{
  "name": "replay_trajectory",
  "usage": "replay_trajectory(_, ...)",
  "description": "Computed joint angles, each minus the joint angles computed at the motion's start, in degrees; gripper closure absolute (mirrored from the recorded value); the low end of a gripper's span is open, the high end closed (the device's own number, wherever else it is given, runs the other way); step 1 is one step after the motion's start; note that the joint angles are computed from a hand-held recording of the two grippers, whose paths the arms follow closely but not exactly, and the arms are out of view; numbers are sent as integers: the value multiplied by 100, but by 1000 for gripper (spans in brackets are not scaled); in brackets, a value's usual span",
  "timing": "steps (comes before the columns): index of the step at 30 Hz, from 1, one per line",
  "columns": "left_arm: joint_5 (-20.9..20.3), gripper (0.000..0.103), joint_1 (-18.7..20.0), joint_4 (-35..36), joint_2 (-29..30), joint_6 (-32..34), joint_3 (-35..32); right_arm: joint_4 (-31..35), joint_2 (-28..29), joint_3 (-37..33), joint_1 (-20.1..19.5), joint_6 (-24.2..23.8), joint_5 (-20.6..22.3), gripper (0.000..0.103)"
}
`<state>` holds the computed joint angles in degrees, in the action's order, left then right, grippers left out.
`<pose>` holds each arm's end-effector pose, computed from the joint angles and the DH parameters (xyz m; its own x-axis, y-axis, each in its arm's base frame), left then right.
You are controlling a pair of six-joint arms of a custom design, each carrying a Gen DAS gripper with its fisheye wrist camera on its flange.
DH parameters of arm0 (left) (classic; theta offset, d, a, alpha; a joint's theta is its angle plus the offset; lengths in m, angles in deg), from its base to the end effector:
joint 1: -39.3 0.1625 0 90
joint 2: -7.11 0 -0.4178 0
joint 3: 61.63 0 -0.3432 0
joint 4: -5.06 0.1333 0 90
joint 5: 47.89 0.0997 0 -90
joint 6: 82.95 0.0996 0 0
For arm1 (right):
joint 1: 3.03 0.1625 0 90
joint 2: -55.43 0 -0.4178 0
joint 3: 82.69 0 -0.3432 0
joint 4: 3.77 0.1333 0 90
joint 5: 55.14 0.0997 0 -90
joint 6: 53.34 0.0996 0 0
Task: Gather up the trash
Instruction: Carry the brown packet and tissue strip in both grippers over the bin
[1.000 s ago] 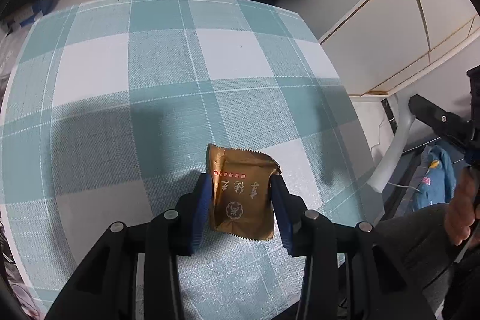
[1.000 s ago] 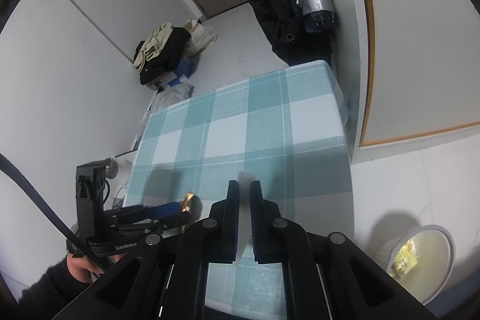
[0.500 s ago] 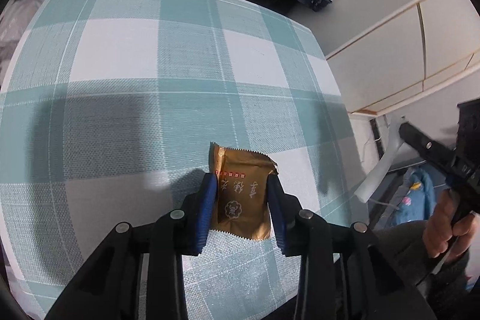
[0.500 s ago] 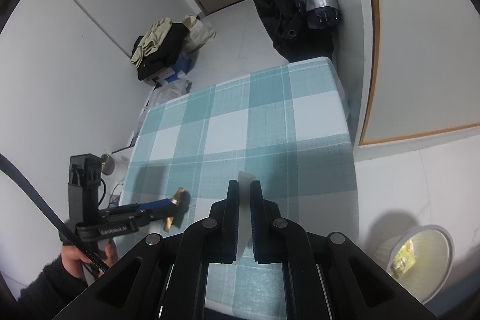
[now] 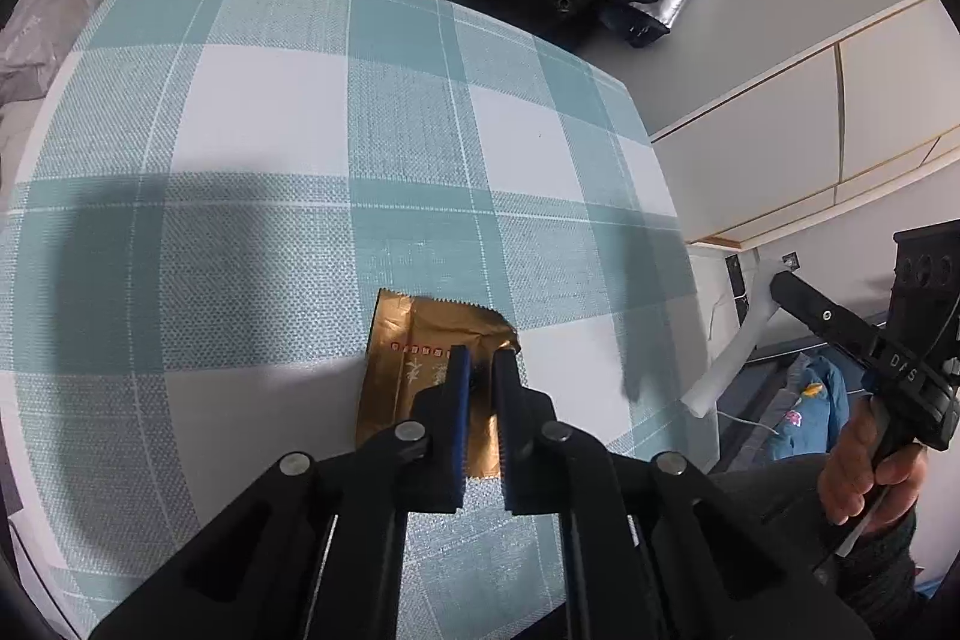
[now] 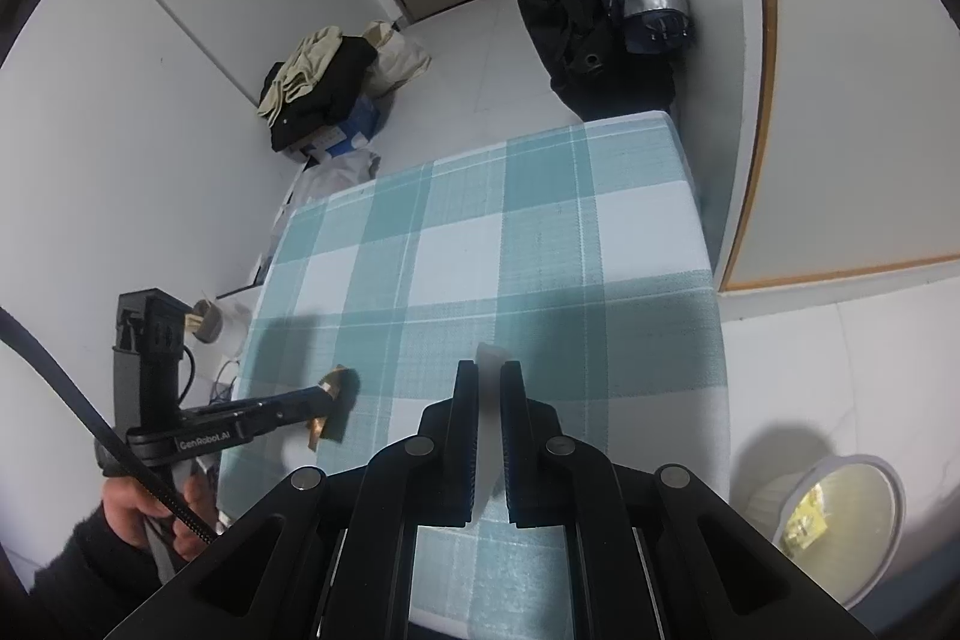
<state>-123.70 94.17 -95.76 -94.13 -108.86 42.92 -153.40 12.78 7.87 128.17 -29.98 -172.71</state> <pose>-0.0855 -0.3955 0.4698 -0.9791 0.1239 -0.1615 0.1586 0.9616 -0.2238 0.4957 -0.4338 0.1247 -0.9249 -0.1790 0.3355 -0.3031 0.8798 -0.3662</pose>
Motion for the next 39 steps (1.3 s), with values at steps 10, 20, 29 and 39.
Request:
replay_trajectory(10, -21, 102, -100, -36, -149, -98, -133, -24, 34, -28, 20, 0, 7, 96)
replay_trajectory(20, 5, 102, -648, -51, -319, -271, -207, -379, -76, 180, 121, -38, -8, 96)
replay_trajectory(29, 183, 102, -1460, -125, -236, -452, -385, -961, -476, 538, 389, -234, -258, 96)
replay_trajectory(39, -21, 102, -2170, -668, 217, -358, -449, -1483, -1608, 1326, 743, -189, -939, 96)
